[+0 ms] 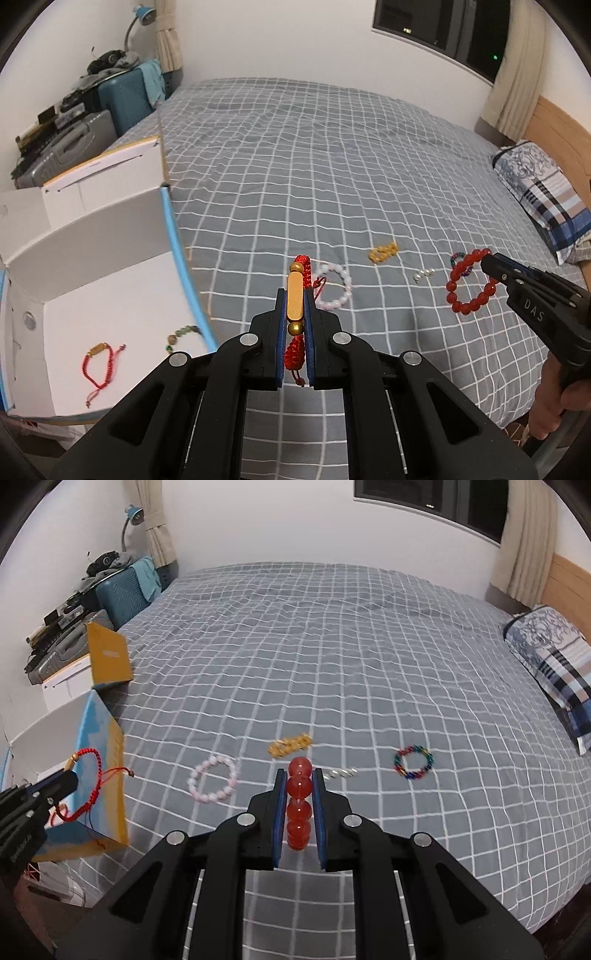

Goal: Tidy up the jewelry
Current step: 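Carry both bracelets into the white box and open both tools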

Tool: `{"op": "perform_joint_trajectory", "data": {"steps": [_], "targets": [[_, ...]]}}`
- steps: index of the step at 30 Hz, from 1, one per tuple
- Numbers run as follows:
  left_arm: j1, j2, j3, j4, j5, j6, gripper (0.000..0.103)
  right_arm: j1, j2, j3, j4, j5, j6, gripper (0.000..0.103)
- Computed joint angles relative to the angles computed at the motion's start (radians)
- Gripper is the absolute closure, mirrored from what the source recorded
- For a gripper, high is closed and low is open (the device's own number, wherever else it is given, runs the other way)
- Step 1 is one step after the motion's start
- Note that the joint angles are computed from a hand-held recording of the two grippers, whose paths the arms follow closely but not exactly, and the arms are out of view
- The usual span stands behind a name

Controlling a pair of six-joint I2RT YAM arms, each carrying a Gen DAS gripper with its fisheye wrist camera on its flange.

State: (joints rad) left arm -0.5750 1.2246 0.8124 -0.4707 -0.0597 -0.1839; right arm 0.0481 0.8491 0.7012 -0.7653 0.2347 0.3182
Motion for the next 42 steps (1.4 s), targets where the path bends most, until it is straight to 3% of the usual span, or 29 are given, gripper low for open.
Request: {"op": "perform_joint_trajectory", "data": {"steps": [8, 20, 27, 32, 42], "targets": [[0.16, -0.036, 0.047, -0.062, 0.047, 0.081, 0.095, 0.248, 0.194, 0.158, 0.023, 0.105, 0.139, 0.09], [0.544, -0.067, 0.064, -0.112, 0.181, 0.272, 0.095, 0.557, 0.514, 0.427, 0.047, 0.194, 0.285, 0.09], [0.745, -0.02, 0.077, -0.113, 0.232, 0.379, 0.095, 0.676, 0.683, 0.558, 0.07, 0.196, 0.309, 0.09], [0.864, 0.049, 0.091, -0.094, 0.262, 0.442, 0.095, 0.715, 0.757, 0.578, 0.136, 0.158, 0.301, 0.09], [0.941, 0.157, 0.056, -0.022, 0.269, 0.478, 0.095, 0.75, 0.909, 0.572, 0.244, 0.101, 0.307, 0.09]]}}
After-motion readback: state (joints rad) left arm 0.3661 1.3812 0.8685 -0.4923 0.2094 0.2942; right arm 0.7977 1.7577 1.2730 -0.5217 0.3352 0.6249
